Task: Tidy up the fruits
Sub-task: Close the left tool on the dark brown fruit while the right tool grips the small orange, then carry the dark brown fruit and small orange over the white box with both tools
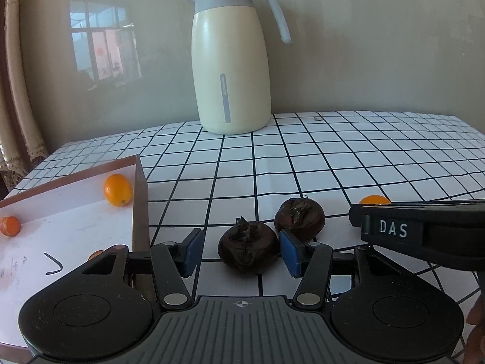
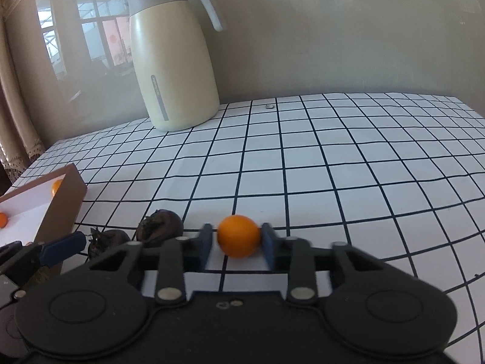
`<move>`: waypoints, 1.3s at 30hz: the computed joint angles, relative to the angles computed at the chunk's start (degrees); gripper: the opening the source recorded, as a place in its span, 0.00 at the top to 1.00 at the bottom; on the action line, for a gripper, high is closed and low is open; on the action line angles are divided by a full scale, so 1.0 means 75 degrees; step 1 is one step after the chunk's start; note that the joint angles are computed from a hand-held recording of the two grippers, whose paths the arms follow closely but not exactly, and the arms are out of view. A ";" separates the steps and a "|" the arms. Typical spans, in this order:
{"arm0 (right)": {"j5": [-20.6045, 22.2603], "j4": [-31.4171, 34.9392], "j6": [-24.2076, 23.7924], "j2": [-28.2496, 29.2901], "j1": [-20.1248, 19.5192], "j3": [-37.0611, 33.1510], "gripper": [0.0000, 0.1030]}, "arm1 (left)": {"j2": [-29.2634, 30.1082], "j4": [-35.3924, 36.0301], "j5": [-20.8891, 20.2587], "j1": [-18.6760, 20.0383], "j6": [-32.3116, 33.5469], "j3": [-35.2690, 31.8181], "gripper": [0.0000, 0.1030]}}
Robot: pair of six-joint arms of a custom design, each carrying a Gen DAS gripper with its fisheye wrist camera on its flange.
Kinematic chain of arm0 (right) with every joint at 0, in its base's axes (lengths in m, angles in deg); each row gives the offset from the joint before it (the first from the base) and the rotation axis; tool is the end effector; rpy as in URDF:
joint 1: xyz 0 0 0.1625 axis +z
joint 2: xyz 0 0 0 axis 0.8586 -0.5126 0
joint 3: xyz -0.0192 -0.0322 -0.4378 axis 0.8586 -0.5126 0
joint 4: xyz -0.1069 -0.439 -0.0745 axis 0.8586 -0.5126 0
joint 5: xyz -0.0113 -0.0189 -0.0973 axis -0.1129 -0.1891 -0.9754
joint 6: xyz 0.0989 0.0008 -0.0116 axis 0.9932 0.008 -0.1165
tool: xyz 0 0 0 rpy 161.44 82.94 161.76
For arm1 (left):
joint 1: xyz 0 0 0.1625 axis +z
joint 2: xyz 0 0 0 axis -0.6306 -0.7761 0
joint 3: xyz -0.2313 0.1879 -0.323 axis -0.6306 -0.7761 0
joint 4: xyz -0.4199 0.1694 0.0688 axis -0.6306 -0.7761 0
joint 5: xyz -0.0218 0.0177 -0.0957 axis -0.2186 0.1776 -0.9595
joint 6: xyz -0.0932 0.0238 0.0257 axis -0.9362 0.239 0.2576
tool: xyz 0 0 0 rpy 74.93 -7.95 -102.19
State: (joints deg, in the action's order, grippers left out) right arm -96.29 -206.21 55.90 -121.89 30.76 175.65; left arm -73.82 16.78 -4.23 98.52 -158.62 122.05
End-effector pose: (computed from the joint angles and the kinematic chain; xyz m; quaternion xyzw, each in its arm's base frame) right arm 0.0708 -0.6483 0.1098 -0.0605 -0.7725 0.5192 0.3605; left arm -0.2090 -0.7081 -0.0500 0.4292 0.8043 -0.3306 0.2443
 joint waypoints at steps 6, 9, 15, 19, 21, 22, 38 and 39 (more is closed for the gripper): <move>0.0066 -0.0333 0.0064 -0.0078 0.0003 0.0203 0.78 | -0.0017 -0.0014 -0.0038 -0.0001 -0.0051 0.0013 0.48; 0.0134 -0.0509 0.0063 -0.0142 0.0015 0.0337 0.78 | -0.0018 0.0021 -0.0119 -0.0021 -0.0083 0.0016 0.50; 0.0218 -0.0659 0.0111 -0.0217 0.0039 0.0518 0.78 | -0.0089 -0.0082 -0.0097 -0.0037 0.0107 0.0154 0.58; 0.0230 -0.0646 0.0176 -0.0243 0.0034 0.0573 0.78 | 0.0008 0.0030 -0.0135 -0.0047 -0.0005 -0.0008 0.58; 0.0227 -0.0619 0.0202 -0.0252 0.0031 0.0582 0.78 | 0.0091 -0.0043 -0.0334 -0.0095 0.0207 -0.0036 0.58; 0.0250 -0.0608 0.0232 -0.0266 0.0027 0.0602 0.78 | 0.0087 -0.0110 -0.0337 -0.0100 0.0246 0.0009 0.58; 0.0008 -0.0886 0.0160 -0.0260 0.0180 0.0831 0.78 | -0.0191 0.0341 0.0238 -0.0018 -0.0559 0.0243 0.59; -0.0019 -0.0900 0.0187 -0.0263 0.0194 0.0880 0.78 | -0.0254 0.0342 0.0275 -0.0019 -0.0580 0.0313 0.59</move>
State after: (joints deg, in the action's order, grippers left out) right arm -96.43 -212.96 57.31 -123.86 32.21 182.25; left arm -75.72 19.35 -2.17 98.38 -162.97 124.40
